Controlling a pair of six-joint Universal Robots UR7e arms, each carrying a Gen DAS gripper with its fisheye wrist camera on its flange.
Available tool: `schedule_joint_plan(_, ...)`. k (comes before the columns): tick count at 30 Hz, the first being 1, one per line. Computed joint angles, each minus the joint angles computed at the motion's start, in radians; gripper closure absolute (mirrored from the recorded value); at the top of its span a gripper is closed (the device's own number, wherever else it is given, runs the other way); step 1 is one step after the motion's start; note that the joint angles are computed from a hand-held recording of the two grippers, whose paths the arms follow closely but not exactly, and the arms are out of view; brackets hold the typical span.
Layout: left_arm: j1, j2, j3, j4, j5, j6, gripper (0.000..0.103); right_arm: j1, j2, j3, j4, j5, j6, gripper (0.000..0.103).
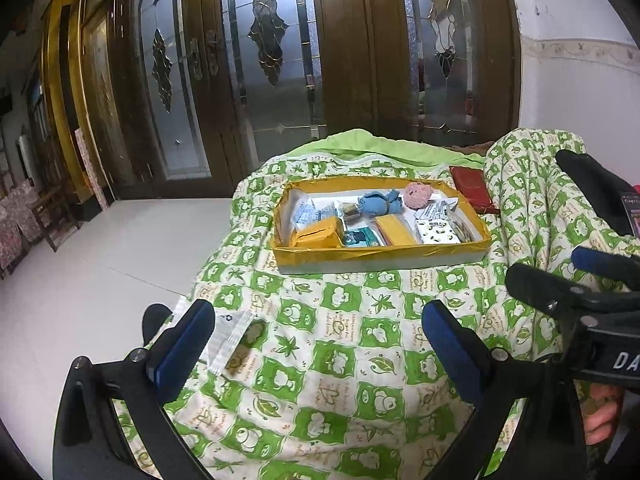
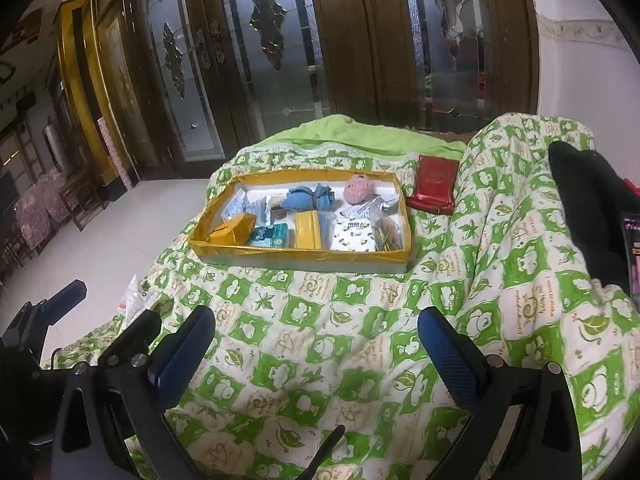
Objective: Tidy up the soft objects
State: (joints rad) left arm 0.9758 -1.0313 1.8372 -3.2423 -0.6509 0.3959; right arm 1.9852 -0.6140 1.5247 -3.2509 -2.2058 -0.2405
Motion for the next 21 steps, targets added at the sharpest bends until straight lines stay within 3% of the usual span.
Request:
schedule_joint_plan(14, -0.004, -0.04, 0.017, 0.074, -0.026, -0.121, 0.0, 0.023, -0.018, 0.029, -0.024, -0.024, 0.011, 0.001)
schedule_joint_plan(21, -0.002, -0.024, 0.017, 0.049, 0.007, -0.099, 0.0, 0.013, -0.012, 0.028, -0.005, -0.024, 0.023, 0.001)
